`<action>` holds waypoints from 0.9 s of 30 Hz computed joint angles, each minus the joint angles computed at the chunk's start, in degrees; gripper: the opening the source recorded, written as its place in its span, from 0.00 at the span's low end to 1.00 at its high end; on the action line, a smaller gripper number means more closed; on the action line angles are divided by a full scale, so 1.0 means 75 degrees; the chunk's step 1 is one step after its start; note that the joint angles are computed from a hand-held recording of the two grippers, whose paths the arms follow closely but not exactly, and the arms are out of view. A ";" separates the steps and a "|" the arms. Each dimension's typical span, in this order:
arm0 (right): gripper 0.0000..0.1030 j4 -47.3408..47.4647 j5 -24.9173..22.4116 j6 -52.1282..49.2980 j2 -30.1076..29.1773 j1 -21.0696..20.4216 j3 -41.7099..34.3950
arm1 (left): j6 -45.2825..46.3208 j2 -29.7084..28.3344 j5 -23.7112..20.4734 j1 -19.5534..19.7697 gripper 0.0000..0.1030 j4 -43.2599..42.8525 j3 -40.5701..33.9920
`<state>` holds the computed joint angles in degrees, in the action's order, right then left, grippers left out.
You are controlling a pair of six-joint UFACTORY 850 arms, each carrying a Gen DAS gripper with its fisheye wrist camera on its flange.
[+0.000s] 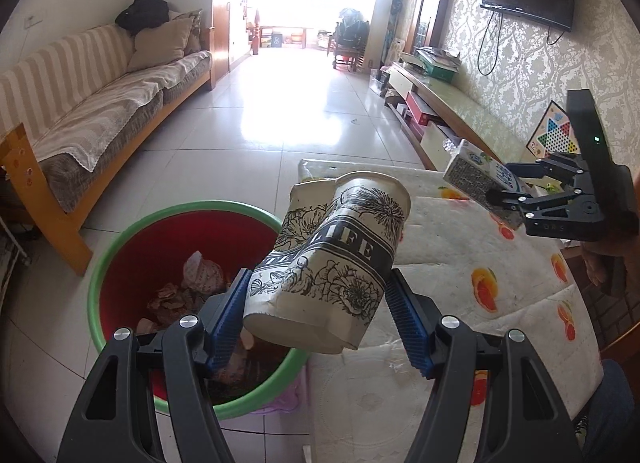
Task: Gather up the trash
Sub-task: 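Move the left tool over the red bin and release the paper cup, then carry the milk carton over the red bin and open the right tool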
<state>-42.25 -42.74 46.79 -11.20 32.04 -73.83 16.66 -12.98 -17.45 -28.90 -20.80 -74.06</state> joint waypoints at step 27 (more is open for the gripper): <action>0.55 0.0829 0.0532 0.1046 -0.1634 0.1222 -0.2475 | -0.2455 -0.0502 -0.0345 0.1448 0.92 0.2465 -0.0187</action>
<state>-36.03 -38.74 54.64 -23.46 41.21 -92.39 -1.75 -16.75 -20.04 -18.05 -2.31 -75.46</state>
